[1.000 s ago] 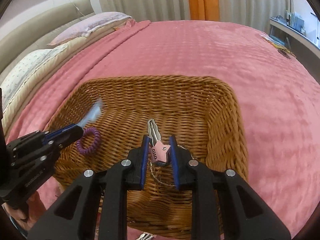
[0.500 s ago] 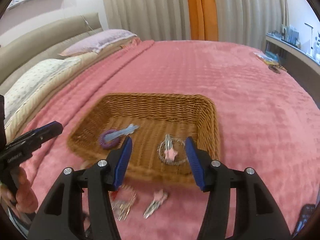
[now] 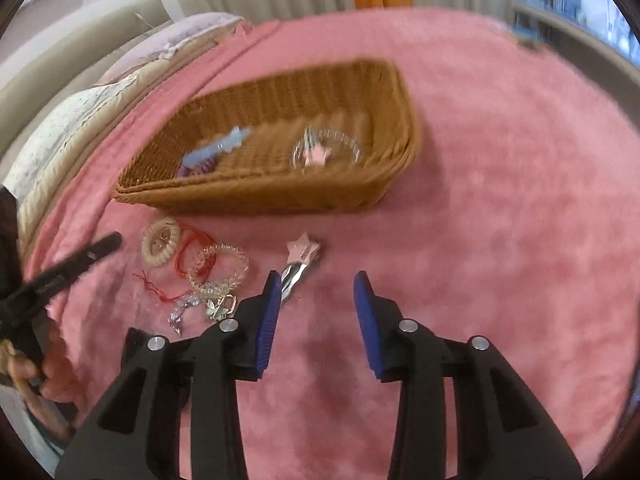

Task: Organize jewelry
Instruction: 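Grasp the cream coil hair tie with the left gripper while the right grasps another pink-star clip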

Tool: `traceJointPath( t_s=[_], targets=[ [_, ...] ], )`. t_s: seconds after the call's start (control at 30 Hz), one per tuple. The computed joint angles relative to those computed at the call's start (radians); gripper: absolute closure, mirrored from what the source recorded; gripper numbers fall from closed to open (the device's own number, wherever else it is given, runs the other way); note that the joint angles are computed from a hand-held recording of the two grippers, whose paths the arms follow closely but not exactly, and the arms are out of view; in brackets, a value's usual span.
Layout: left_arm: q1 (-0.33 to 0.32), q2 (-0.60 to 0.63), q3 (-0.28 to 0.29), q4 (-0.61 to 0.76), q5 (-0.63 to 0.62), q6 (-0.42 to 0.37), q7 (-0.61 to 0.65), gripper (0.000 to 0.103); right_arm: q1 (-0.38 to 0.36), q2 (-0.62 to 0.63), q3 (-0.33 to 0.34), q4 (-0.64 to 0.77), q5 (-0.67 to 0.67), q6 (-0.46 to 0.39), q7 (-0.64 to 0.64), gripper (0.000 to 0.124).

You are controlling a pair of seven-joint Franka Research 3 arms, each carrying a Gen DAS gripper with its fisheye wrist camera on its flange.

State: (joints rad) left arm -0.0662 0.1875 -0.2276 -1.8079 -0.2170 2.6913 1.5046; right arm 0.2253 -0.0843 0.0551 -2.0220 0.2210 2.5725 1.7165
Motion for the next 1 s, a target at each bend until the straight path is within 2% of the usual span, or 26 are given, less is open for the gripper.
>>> traceJointPath(
  t_s=[0.17, 0.23, 0.33, 0.37, 0.4, 0.47, 0.53, 0.7, 0.8, 1.0],
  targets=[
    [0.030, 0.068, -0.027, 0.083, -0.084, -0.039, 0.066, 0.066, 0.008, 0.054, 0.004, 0.047, -0.010, -0.001, 0.020, 0.090],
    [0.007, 0.088, -0.009, 0.110, -0.021, -0.053, 0.025, 0.067, 0.014, 0.089, 0.006, 0.077, -0.043, -0.015, 0.053, 0.089],
    [-0.035, 0.109, 0.022, 0.130, 0.111, -0.059, -0.055, 0.072, 0.033, 0.113, 0.008, 0.095, -0.195, -0.007, 0.146, 0.089],
    [-0.046, 0.111, 0.031, 0.131, 0.152, -0.057, -0.082, 0.075, 0.040, 0.113, 0.008, 0.096, -0.246, -0.008, 0.174, 0.093],
    [-0.054, 0.109, 0.036, 0.126, 0.187, -0.054, -0.105, 0.082, 0.046, 0.116, 0.008, 0.099, -0.284, -0.010, 0.192, 0.101],
    [-0.049, 0.106, 0.026, 0.121, 0.209, -0.049, -0.104, 0.093, 0.055, 0.122, 0.010, 0.104, -0.307, -0.008, 0.187, 0.110],
    [-0.045, 0.095, 0.021, 0.105, 0.222, -0.038, -0.107, 0.093, 0.059, 0.116, 0.009, 0.096, -0.322, 0.000, 0.188, 0.110],
    [-0.018, 0.031, 0.001, 0.016, 0.170, 0.010, -0.084, 0.094, 0.055, 0.071, 0.010, 0.038, -0.267, 0.032, 0.136, 0.110],
    [0.003, -0.031, -0.017, -0.068, 0.078, 0.061, -0.029, 0.094, 0.049, 0.036, 0.014, -0.004, -0.228, 0.051, 0.098, 0.110],
    [-0.017, -0.150, -0.004, -0.212, -0.063, 0.140, 0.059, 0.094, 0.040, -0.059, 0.020, -0.107, -0.145, 0.096, 0.025, 0.110]
  ],
)
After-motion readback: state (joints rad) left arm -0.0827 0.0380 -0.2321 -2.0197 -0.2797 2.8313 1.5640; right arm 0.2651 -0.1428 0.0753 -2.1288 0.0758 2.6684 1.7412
